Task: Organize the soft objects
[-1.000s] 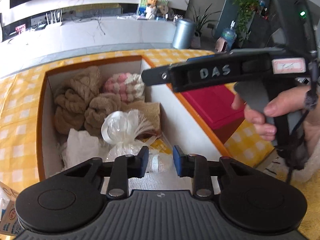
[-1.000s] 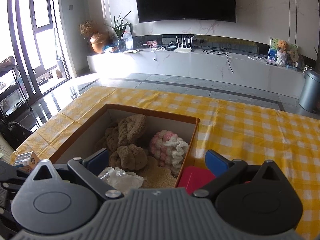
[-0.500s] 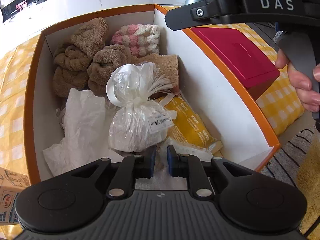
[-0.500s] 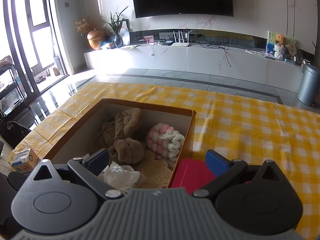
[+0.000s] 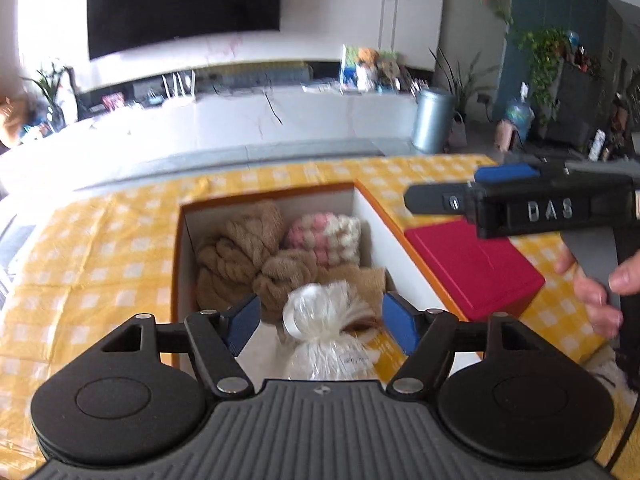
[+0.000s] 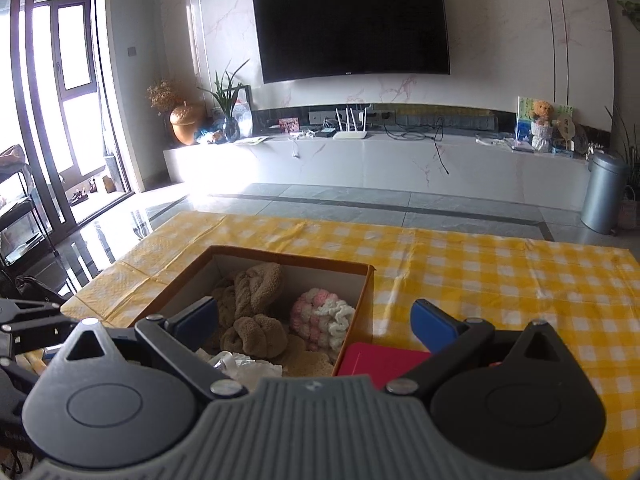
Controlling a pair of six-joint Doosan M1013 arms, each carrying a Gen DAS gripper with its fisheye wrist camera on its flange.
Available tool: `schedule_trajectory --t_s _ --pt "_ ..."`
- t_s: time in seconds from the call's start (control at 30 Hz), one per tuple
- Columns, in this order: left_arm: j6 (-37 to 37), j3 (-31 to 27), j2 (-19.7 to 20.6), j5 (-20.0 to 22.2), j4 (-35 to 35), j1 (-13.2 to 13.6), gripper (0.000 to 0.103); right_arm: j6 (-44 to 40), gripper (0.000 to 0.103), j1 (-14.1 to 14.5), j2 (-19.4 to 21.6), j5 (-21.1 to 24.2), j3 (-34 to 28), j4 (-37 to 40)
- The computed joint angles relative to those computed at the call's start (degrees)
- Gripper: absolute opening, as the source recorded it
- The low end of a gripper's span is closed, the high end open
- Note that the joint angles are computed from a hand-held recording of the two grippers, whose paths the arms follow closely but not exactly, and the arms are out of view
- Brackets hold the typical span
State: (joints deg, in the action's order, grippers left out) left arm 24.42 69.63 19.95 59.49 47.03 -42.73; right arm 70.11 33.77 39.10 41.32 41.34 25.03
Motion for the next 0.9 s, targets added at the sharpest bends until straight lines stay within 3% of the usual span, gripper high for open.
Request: schedule_trajectory --t_s 0.1,0.2,0.27,0.5,0.63,0.9 --pt "-10.11 2.4 -0.45 -1.9 13.99 -1.73 0.091 2.42 0.1 0.57 -2.36 -6.37 5.12 -3.88" --pt "-17.94 3.23 0.29 2.14 26.33 -3.48 0.103 18.46 0.1 1.35 -2.11 -5.14 4.77 -16.44" --pt "-19.46 2.81 1.11 4.96 30.67 -4.14 0.103 22.84 0.1 1.82 -2.43 -5.33 5.57 -21.21" --pt "-22.09 -1.1 4.06 12.34 30.99 -4.6 0.103 17.59 0.1 2.49 -4.88 -9.97 10.59 -17.55" --pt "-20.73 -1.17 3.78 10.54 27.65 -3.98 0.103 12.46 0.1 2.83 -5.47 -11.52 11.79 -14.4" --pt "-21.06 -0.84 3.42 12.25 25.51 -4.0 0.103 6.16 0.1 2.94 -6.94 -15.74 14.56 -9.59"
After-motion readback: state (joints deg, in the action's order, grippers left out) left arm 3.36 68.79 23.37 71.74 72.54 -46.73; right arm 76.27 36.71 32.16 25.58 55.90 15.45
